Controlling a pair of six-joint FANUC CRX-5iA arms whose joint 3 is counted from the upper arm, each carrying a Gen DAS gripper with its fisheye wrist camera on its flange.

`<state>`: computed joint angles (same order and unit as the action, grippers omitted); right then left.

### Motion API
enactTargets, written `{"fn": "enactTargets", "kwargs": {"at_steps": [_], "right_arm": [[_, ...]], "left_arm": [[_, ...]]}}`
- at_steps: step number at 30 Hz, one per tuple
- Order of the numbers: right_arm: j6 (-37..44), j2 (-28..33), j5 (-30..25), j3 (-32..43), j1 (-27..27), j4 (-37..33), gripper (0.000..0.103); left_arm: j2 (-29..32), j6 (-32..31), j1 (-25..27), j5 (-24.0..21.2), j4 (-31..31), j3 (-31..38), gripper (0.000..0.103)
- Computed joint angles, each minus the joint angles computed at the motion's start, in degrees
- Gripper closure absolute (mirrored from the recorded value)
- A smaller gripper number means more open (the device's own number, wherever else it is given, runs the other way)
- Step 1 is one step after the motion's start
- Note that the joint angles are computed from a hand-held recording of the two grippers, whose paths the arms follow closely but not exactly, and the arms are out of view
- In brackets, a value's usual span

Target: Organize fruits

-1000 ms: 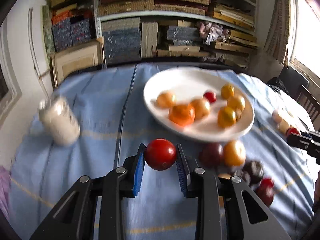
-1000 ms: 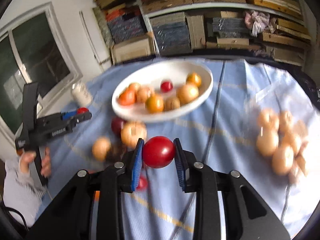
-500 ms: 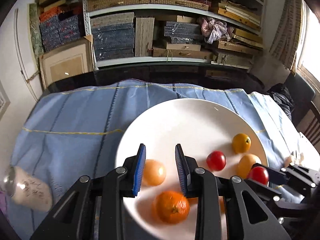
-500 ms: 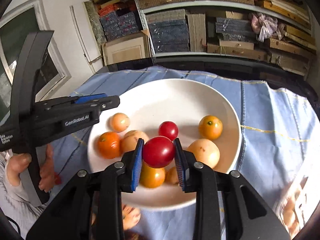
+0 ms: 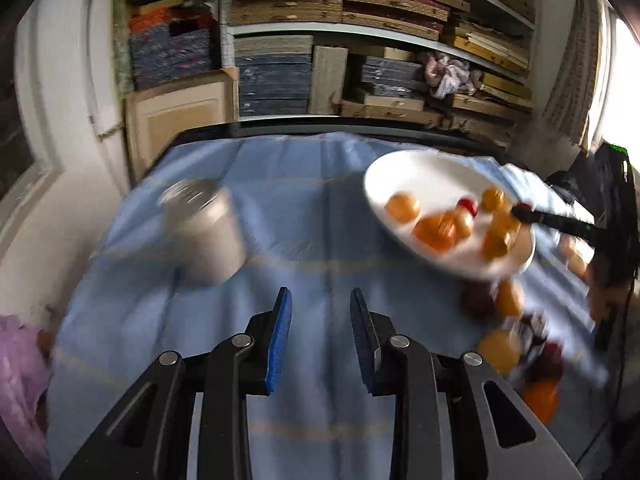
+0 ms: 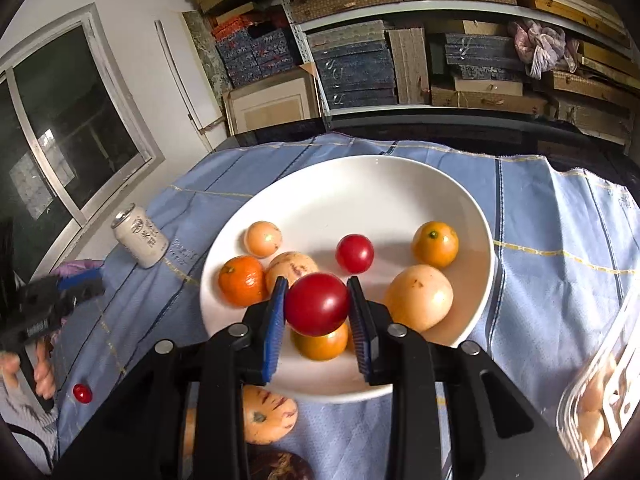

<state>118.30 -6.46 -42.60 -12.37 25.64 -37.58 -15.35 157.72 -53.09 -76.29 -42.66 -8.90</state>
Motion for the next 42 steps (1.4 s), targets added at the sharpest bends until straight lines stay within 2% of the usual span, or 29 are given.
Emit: {"fn": "enactTargets", "kwargs": {"at_steps": [2,5,8,10,12,14,16,17,20,21,23,25,30,33,35,38,42], "right_arm": [[0.54,-1.49,-0.57,-0.93,-0.46,-0.62,0.074],[1.07,-4.25,-1.47,-2.86,-1.35,-1.41,0.074],[2.03,-6.32,-2.24,-4.14,-2.62,-2.39,0.074],[1.76,-7.14,-2.38,-4.64,-2.86,-2.58,0.074],[1.19,-8.27,-2.43,-5.63,-2.68,-2.29,0.074],[0.82,-9.7,-2.7,-6.82,-2.65,-2.13,0.074],[0.97,-11.03,-2.94,-7.76,-2.8,-2.03,0.074],[0.86,-11.9,-2.92,-8.29,-2.8,-1.99,0.074],[0.47,-13.33,-2.91,-8.99,-2.7,-2.07,0.074],[0.71,-13.79,-3.13,-9.21,-2.84,-2.3,0.074],[0.9,-14.32,-3.38,-9.4,-2.79,-2.41,0.074],[1.16,-14.62,-3.75,-9.38,-2.97,-2.68,0.074],[2.38,-16.07,-4.79,-9.87,-4.49,-4.17,0.074],[3.06,-17.01,-5.55,-10.53,-5.59,-4.86,0.074],[3.58,-17.35,-6.27,-10.93,-6.55,-5.46,0.074],[3.67,-17.66,-6.95,-11.49,-7.7,-5.95,0.074],[4.94,-18.12,-8.48,-11.91,-9.63,-7.27,0.074]], "left_arm": [[-2.53,6.02,-5.31,-3.18,-5.22,-2.32,0.072],[-7.28,16.05,-8.15,-5.25,-4.81,-6.47,0.073],[-7.9,22.32,-15.13,-10.14,-5.75,-7.65,0.073],[-8.27,25.52,-15.84,-8.83,-3.79,-9.37,0.073],[-8.37,31.42,-17.31,-5.76,-4.23,-11.02,0.073],[-7.7,31.5,-16.4,-3.19,-3.62,-11.13,0.072],[-4.22,30.29,-18.14,-7.42,-6.28,-7.99,0.072],[-3.91,30.16,-19.1,-8.4,-7.59,-7.27,0.072],[-4.98,29.24,-21.74,-7.59,-10.22,-5.9,0.07],[-3.56,27.45,-22.46,-10.04,-10.23,-4.07,0.066],[-1.32,24.41,-23.18,-13.3,-8.46,-1.96,0.066],[-0.37,23.31,-23.88,-13.4,-4.74,-1.94,0.066],[6.01,21.61,-31.97,-15.15,-1.56,1.4,0.066],[8.86,21.1,-36.73,-13.45,-1.83,3.66,0.066],[11.38,18.84,-37.9,-13.12,-1.48,5.49,0.066],[12.86,18.67,-36.9,-10.59,-0.02,4.99,0.066],[11.44,21.73,-34.83,-5.66,1.0,2.17,0.065]]}}
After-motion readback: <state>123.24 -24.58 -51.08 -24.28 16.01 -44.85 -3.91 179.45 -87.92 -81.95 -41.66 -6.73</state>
